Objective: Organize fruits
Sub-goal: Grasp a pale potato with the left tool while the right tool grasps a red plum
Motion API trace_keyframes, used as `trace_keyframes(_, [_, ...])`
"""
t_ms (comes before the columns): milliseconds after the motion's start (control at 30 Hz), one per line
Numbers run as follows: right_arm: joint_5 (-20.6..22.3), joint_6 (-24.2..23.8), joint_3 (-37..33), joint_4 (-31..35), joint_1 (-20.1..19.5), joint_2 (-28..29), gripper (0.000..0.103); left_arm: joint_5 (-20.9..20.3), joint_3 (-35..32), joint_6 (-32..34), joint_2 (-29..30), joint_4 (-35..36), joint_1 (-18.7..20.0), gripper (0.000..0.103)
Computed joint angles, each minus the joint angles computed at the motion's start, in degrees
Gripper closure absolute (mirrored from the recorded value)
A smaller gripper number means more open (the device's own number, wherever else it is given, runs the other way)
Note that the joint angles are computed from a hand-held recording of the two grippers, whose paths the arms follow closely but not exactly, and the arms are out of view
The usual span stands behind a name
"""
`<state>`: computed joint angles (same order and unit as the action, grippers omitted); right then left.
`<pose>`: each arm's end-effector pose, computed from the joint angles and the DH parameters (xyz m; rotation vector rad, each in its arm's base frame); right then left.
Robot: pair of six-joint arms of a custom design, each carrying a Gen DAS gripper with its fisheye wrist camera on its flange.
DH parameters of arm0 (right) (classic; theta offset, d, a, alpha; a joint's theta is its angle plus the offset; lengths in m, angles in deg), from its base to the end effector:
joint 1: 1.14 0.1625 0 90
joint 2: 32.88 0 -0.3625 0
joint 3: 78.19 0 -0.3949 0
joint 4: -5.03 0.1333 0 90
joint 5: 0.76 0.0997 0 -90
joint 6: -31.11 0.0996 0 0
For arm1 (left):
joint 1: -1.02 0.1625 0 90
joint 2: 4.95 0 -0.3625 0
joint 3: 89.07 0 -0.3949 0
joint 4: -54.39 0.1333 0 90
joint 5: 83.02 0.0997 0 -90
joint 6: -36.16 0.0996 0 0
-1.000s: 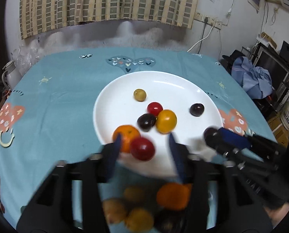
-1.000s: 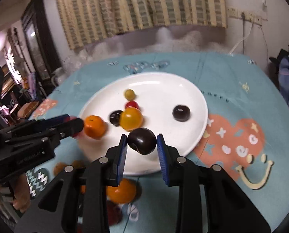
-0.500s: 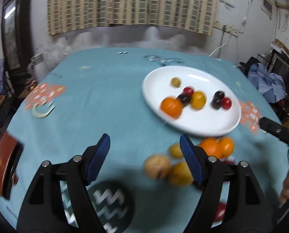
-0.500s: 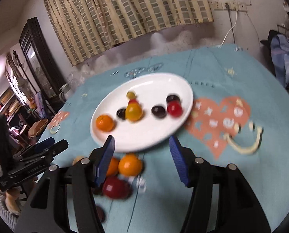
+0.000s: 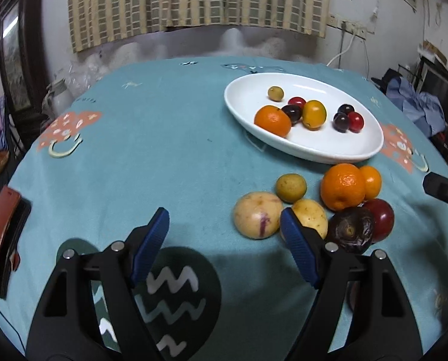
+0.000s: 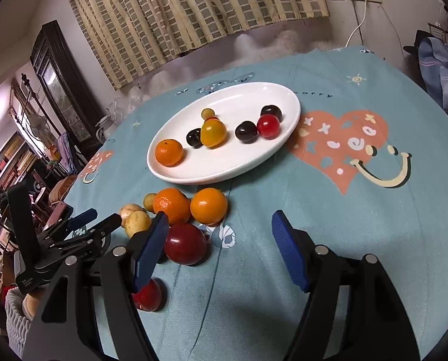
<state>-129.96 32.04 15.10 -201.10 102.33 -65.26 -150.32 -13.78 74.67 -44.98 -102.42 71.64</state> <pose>0.2125 -0.5850 0.0494 -0.1734 -2.3172 1.2873 -0.0812 -0.7485 0.1415 1.1269 2.3415 -0.6362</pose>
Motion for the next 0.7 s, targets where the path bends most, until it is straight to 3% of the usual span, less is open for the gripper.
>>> trace_keyframes(133, [-0.1, -1.1, -0.3, -0.3, 0.3, 0.4, 0.032, 1.5, -1.7, -0.1, 1.5, 0.1, 0.0, 0.014])
trace_keyframes(267, [-0.7, -2.0, -0.8, -0.6, 0.7, 1.0, 0.032, 3.9, -3.4, -0.2, 2.3, -5.7, 0.3, 0.017])
trace_keyframes(367, [-0.7, -2.1, -0.9, -0.7, 0.7, 1.1, 0.032, 0.5, -5.2, -4.8, 1.1, 1.8, 1.6, 0.017])
trace_keyframes(433, [-0.8, -2.4, -1.0, -0.9, 0.8, 1.2, 0.032, -0.9, -4.5, -4.2, 0.6, 2.7, 1.7, 0.018])
trace_keyframes(533, [-0.9, -2.6, -1.2, -0.9, 0.9, 1.4, 0.032, 0.6, -2.1, 1.3, 1.2, -2.8, 0.7, 0.022])
trace_keyframes(567, [-1.0, -2.7, -1.3, -0.9, 0.9, 1.5, 0.032, 1.0, -2.7, 1.8, 2.0, -2.7, 0.6, 0.027])
trace_keyframes(633, [-1.2, -3.1, -1.5, -0.8, 0.9, 1.7, 0.032, 0.9, -6.0, -0.4, 3.6, 2.1, 0.7, 0.042])
trace_keyframes(700, [-1.2, -3.4, -1.6, -0.7, 1.0, 1.8, 0.032, 0.8, -10.0, -3.4, 5.8, 5.2, 1.0, 0.044])
